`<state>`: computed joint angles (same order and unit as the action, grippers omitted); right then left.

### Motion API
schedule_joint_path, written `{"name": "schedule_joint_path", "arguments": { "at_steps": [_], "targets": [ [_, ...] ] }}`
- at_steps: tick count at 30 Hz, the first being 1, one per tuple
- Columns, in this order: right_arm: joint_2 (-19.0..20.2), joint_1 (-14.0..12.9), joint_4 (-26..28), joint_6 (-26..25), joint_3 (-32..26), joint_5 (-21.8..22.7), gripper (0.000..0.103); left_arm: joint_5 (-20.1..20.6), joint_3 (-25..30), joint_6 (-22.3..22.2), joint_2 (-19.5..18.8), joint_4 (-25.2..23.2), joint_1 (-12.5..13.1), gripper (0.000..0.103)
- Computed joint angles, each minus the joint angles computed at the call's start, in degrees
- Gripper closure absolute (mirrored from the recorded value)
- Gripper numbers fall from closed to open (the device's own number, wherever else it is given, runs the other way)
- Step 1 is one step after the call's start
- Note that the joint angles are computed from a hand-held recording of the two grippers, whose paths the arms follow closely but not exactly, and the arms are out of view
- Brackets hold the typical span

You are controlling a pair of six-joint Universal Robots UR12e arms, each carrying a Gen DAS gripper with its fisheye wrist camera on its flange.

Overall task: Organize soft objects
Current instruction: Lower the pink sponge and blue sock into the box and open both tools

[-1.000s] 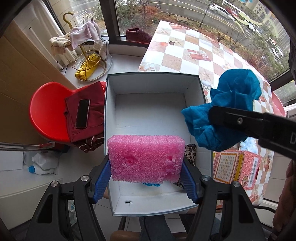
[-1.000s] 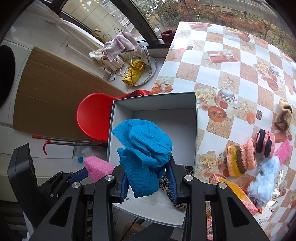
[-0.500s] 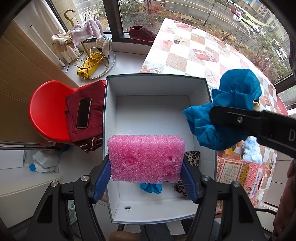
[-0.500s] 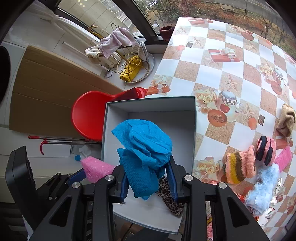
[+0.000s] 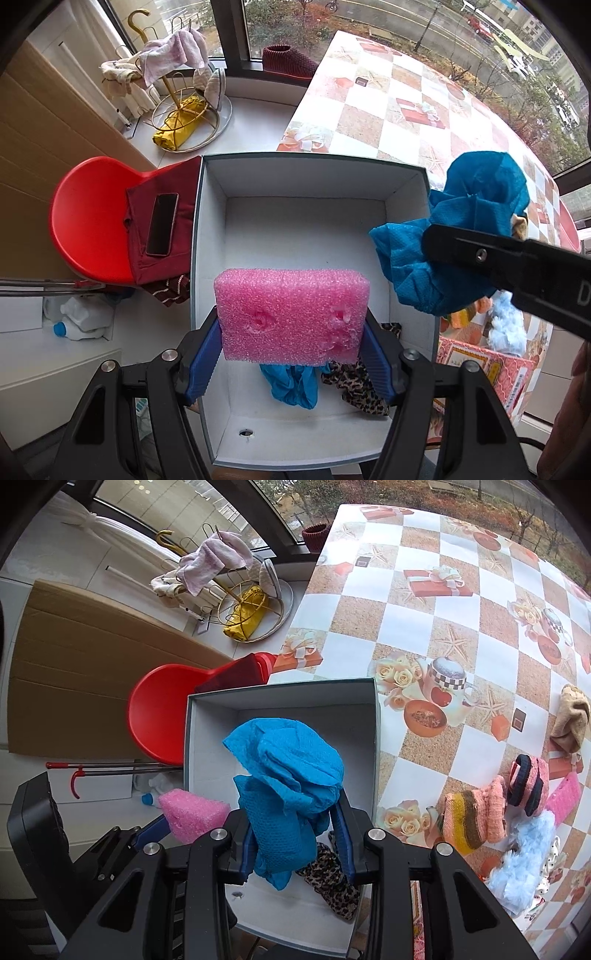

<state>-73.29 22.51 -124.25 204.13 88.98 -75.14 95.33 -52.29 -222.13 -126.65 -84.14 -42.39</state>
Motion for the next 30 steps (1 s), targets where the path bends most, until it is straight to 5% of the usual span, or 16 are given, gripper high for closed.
{"name": "schedule_joint_path", "arguments": {
  "at_steps": [18,21,26,30],
  "targets": [
    [0.9,0.4,1.3,-0.3,-0.8,-0.7,0.066,-0.9,0.2,0.7,-0.6,-0.2,0.1,0.030],
    [0.9,0.3,1.1,-0.2,-0.7,-0.7,0.066,-0.7,0.5,1.0,-0.7,-0.6,0.0,0.022],
    [0.4,0.1,0.9,0.2,-0.3,-0.8,0.038,-4.6,0.8,-0.9,-1.1,-2.9,0.8,0.019],
    [0.1,0.0,0.9,1.3,-0.1,-1.2,0.014,-6.3,-0.3,-2.8,-0.7,-2.4,1.3,0.000]
  ]
}}
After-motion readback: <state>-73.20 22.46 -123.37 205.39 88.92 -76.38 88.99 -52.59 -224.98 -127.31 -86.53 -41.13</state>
